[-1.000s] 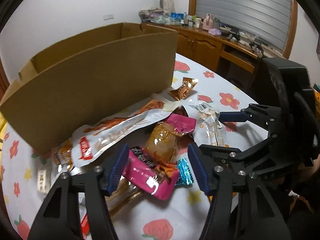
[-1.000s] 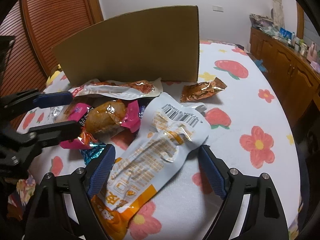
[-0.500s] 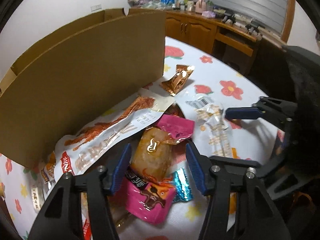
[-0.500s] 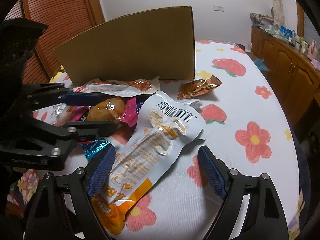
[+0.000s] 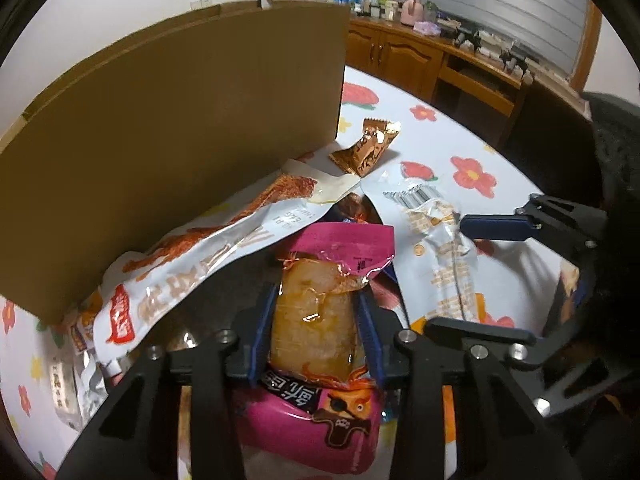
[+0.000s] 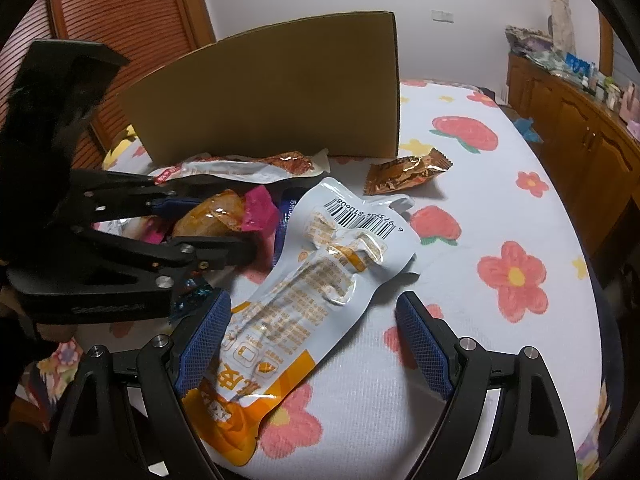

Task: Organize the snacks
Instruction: 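Grasp the pink sausage with the left tool while the right tool grasps the white-orange pouch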

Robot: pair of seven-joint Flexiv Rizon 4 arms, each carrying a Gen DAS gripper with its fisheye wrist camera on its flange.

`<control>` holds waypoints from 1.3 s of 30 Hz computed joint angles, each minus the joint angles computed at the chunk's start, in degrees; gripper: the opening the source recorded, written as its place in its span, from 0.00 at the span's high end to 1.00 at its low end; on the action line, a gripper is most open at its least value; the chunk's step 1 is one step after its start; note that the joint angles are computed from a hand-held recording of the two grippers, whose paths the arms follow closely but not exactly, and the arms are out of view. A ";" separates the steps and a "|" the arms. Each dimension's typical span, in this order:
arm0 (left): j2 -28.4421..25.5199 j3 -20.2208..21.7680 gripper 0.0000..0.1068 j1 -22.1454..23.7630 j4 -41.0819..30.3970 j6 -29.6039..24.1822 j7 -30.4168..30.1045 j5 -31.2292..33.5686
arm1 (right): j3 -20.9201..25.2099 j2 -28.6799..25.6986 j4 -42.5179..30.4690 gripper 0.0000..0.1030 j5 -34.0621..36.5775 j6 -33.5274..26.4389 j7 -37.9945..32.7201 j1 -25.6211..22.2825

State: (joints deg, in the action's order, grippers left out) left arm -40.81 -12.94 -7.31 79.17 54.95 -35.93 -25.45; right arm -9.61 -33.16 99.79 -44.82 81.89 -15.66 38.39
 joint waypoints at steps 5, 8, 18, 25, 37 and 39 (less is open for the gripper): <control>2.27 -3.41 0.65 2.46 4.47 4.06 2.96 -4.81 | 1.05 -0.92 -1.76 0.14 0.89 -2.00 -1.47 -0.58; 3.17 -4.31 0.65 3.02 5.97 6.03 4.22 -7.12 | 1.92 -1.47 -3.24 0.14 1.04 -4.86 -3.09 -0.80; 4.97 -5.90 0.65 3.81 8.90 9.94 6.91 -12.41 | 4.11 -1.22 -4.40 0.39 -1.21 -11.36 -6.07 -2.03; 5.34 -5.91 0.65 3.93 10.20 11.00 7.60 -13.50 | 4.57 0.06 -2.54 0.53 -1.66 -9.85 -5.18 -3.52; 6.10 -6.51 0.65 4.72 10.95 12.42 8.46 -15.56 | 2.34 2.75 -1.27 0.63 -10.99 -7.93 1.69 -3.61; 6.14 -6.60 0.65 4.88 10.76 12.68 8.55 -15.96 | 2.60 2.77 -1.49 0.65 -11.97 -7.22 2.05 -4.15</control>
